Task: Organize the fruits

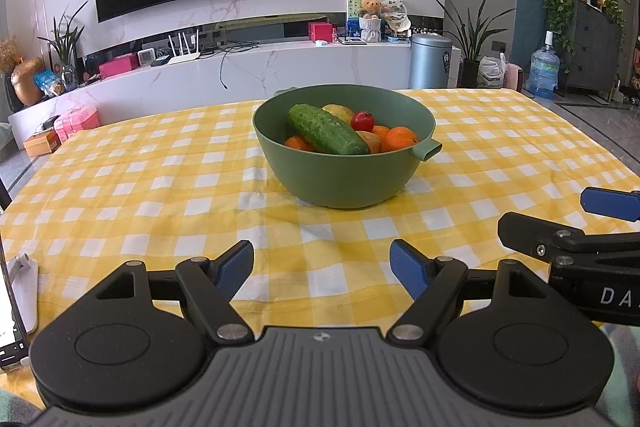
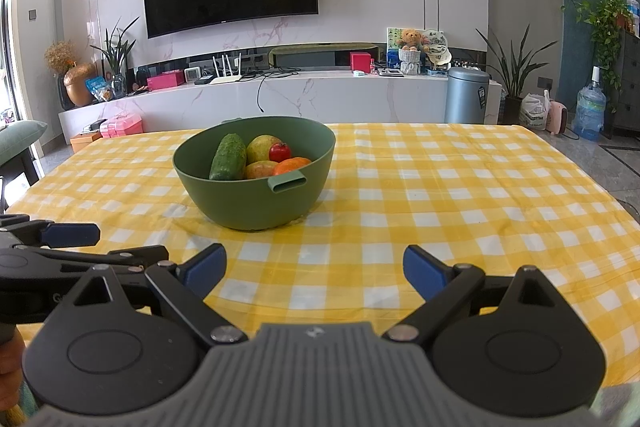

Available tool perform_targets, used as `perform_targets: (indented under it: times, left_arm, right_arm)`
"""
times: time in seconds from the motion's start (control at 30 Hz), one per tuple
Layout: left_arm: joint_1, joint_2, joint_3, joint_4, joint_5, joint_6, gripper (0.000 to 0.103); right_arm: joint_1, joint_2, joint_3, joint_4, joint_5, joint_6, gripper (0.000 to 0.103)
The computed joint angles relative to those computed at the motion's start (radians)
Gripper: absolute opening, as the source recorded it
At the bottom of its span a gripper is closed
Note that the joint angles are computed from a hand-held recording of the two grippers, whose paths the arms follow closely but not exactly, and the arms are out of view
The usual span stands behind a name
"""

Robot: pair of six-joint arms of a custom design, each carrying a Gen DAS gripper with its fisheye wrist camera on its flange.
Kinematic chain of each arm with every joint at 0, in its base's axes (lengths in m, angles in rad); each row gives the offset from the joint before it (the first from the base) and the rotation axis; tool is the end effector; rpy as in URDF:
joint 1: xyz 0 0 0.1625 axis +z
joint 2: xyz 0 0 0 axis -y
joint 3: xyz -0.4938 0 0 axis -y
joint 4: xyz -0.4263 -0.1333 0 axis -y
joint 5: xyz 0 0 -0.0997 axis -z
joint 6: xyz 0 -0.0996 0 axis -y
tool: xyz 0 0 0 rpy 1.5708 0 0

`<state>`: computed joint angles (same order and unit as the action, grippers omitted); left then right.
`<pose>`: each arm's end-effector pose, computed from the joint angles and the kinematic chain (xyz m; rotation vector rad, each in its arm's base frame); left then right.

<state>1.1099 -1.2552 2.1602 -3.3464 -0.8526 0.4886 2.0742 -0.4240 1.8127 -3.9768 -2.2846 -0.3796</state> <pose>-0.0613 -0.5705 0.3246 0.6721 2.1582 -1.0239 0.3702 -0.5310 -0.0084 0.5261 -2.1828 1.2741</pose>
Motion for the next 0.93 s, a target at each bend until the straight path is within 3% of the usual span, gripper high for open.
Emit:
perform_targets:
  times: [0.93]
  left_arm:
    - [-0.017, -0.001, 0.029, -0.03, 0.005, -0.028, 0.091]
  right_arm:
    - [-0.004, 0.008, 0.0, 0.0, 0.002, -0.003, 0.092]
